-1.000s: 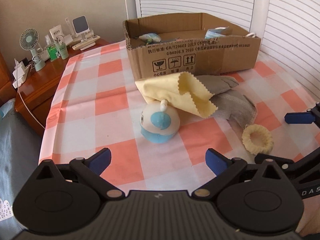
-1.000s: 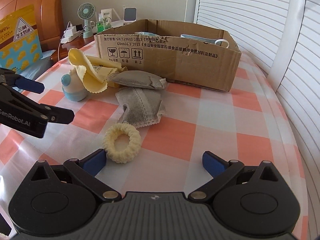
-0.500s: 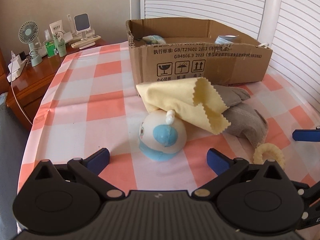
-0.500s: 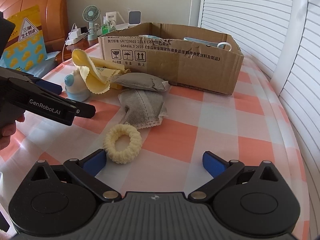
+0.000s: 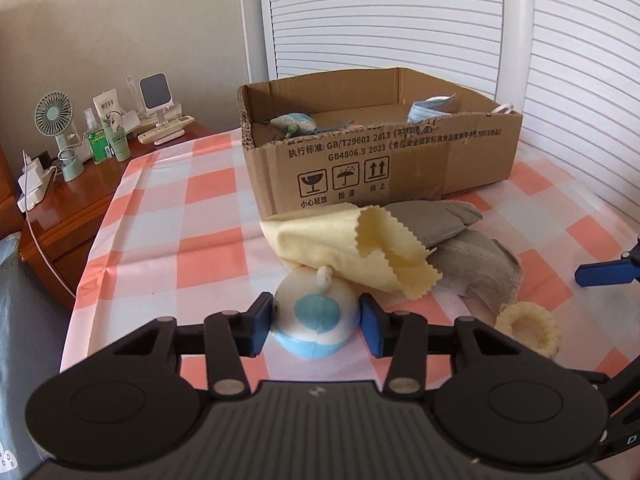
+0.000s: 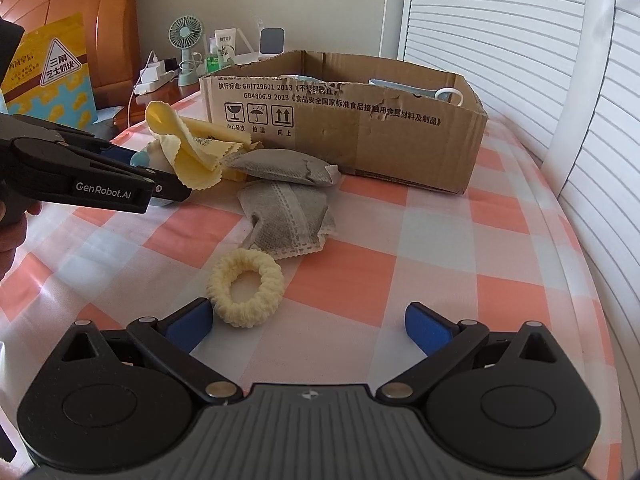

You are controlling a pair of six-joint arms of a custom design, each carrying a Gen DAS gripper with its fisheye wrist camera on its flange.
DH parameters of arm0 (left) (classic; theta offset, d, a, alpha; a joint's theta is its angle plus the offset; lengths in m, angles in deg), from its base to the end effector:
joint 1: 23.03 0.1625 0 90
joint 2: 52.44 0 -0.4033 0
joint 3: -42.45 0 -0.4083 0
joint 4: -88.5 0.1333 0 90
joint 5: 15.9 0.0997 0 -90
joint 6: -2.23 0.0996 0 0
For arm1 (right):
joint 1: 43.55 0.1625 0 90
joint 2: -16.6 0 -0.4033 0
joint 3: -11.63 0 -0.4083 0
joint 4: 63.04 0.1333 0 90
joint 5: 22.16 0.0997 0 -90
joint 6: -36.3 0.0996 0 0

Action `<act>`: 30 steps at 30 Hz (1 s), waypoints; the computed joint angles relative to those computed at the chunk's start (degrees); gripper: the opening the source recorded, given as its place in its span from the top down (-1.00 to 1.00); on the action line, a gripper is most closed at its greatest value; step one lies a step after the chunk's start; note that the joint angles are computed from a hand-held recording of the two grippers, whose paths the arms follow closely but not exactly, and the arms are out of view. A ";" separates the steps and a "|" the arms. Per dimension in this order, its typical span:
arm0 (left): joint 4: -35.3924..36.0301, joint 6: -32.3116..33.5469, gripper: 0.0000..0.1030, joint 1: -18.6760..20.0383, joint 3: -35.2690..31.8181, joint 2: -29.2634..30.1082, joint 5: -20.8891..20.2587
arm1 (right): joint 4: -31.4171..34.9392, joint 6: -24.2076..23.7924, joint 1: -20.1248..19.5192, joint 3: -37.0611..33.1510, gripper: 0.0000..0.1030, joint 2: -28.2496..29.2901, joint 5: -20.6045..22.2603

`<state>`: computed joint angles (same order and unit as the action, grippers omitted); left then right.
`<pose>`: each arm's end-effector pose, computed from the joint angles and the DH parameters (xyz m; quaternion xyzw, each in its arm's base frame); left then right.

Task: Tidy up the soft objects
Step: 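Grasp the blue-white plush ball with the left gripper while the right gripper grasps the cream hair tie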

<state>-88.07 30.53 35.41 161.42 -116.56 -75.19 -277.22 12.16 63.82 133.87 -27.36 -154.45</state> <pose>-0.1262 -0.5573 0.1711 0.4001 0.8400 -0.2707 0.2471 0.2112 -0.4532 0.0630 0.1728 -0.8530 0.3434 0.3531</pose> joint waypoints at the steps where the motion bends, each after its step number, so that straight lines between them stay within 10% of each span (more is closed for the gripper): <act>1: 0.65 -0.28 0.13 0.00 0.16 -0.45 -0.25 | 0.01 0.03 0.01 -0.05 -1.00 0.04 -0.05; 20: 11.98 -5.80 0.13 -0.95 6.96 -11.88 -2.03 | 6.80 0.37 0.78 -1.42 -0.98 -0.61 1.64; 30: 10.60 -6.21 0.09 -0.06 6.77 -11.31 -3.49 | 5.55 -3.77 1.60 -3.02 -0.03 0.81 4.04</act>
<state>-77.47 24.33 35.35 168.19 -127.88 -78.68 -271.67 8.39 65.42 130.85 -26.55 -150.41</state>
